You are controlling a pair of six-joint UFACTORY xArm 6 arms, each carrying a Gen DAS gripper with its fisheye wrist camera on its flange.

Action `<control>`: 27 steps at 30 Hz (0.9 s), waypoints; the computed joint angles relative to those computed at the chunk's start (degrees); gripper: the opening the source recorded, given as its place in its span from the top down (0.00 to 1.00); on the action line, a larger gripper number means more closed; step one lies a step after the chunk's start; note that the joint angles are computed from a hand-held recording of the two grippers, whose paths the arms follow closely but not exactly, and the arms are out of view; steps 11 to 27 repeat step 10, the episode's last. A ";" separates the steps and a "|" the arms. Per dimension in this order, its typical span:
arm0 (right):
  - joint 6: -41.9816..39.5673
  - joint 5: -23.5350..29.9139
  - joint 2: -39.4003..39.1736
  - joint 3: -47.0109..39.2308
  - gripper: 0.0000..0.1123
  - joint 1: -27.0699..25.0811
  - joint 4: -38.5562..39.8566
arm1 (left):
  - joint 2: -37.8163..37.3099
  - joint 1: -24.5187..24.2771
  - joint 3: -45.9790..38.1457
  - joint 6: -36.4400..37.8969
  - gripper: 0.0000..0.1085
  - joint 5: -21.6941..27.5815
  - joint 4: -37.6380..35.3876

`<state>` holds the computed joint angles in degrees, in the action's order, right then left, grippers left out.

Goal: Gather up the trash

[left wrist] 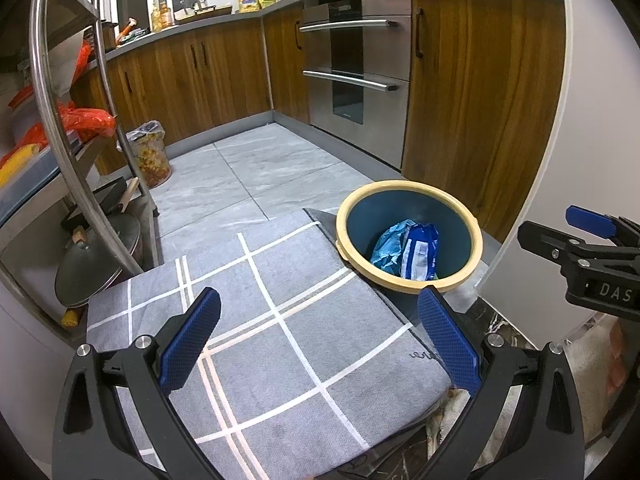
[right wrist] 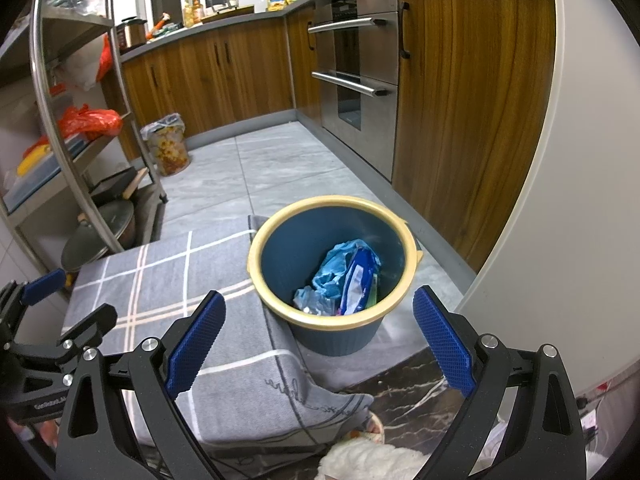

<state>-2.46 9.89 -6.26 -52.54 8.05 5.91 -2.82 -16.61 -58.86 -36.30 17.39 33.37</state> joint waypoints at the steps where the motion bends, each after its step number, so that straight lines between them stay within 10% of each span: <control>1: 0.27 -0.11 -0.07 0.19 0.16 -0.05 -0.22 | 0.06 -0.05 -0.06 0.05 0.10 0.06 0.04; 27: 11.21 4.24 0.06 -0.59 0.14 -0.07 -8.66 | -0.43 0.47 -1.80 -3.52 0.10 3.05 -0.78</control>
